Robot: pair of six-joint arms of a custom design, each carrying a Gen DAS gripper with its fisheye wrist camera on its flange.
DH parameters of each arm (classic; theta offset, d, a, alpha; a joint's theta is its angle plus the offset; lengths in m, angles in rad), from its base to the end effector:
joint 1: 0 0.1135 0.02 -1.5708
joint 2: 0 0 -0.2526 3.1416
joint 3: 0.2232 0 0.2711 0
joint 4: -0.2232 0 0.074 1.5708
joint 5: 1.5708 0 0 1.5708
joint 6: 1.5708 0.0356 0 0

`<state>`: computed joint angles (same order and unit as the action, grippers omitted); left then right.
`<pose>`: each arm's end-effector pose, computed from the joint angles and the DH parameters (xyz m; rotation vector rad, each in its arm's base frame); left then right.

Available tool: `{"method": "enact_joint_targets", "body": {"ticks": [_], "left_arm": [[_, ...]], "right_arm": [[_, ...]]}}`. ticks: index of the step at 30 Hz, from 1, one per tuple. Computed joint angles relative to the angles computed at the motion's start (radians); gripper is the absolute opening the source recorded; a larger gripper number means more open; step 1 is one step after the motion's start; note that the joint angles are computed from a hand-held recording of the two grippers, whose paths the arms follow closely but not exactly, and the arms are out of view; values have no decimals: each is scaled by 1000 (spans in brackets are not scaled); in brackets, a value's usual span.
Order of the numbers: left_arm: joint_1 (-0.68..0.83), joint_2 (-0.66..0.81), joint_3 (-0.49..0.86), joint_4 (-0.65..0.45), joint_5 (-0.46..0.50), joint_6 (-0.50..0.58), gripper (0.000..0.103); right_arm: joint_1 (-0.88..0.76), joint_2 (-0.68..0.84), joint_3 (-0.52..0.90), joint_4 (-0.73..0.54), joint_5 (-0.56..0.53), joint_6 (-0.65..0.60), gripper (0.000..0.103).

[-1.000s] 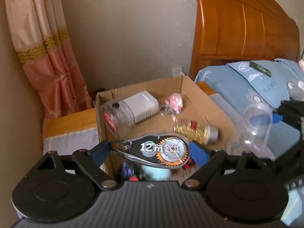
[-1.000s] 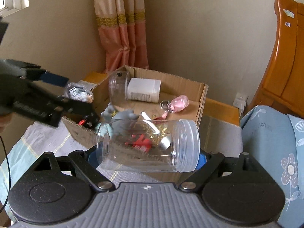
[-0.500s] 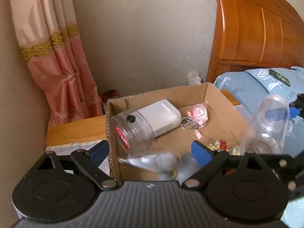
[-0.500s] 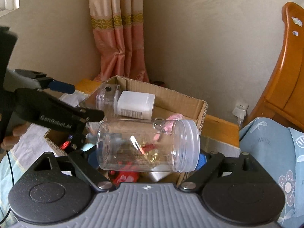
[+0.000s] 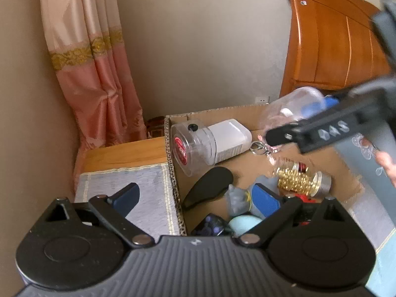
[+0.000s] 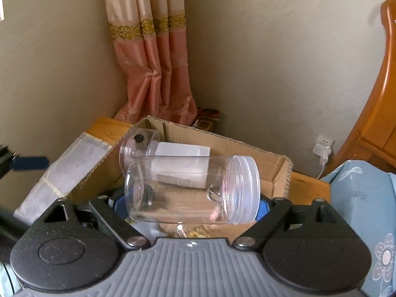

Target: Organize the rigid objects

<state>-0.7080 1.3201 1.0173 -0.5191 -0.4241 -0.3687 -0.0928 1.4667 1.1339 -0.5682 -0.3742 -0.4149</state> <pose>0.2375 -0.1840 0.2587 0.1960 2.2937 -0.0382 0.3295 -0.0176 0.2511 -0.5400 2.3396 0.2296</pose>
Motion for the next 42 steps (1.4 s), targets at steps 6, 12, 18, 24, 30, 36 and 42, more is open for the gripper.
{"method": "enact_joint_targets", "body": {"ticks": [6,12,18,24,30,36,42], "left_arm": [[-32,-42,-39,5,-23,-8,99],[-98,-98,-54,-37,-80,-68,99],[-220,-142,-51,-137,-219,-205,99],[-381,-100,0,-379,-322,-506,99],[-495,-42,62,-569,-294,-728,99],[-591,-10,153,-709,-348,-826,99],[-644,22,233,-824,-413,-900,99]], "right_arm": [[16,-54,-46,7,24,12,103],[-26,-193,-108,-69,64,-2,103],[-67,-388,-200,-162,155,14,103],[-156,-641,-381,-238,148,54,103],[-298,-943,-526,-383,81,51,103],[-446,-1112,-507,-555,-14,-40,103],[-562,-1143,-459,-617,-108,-107,103]]}}
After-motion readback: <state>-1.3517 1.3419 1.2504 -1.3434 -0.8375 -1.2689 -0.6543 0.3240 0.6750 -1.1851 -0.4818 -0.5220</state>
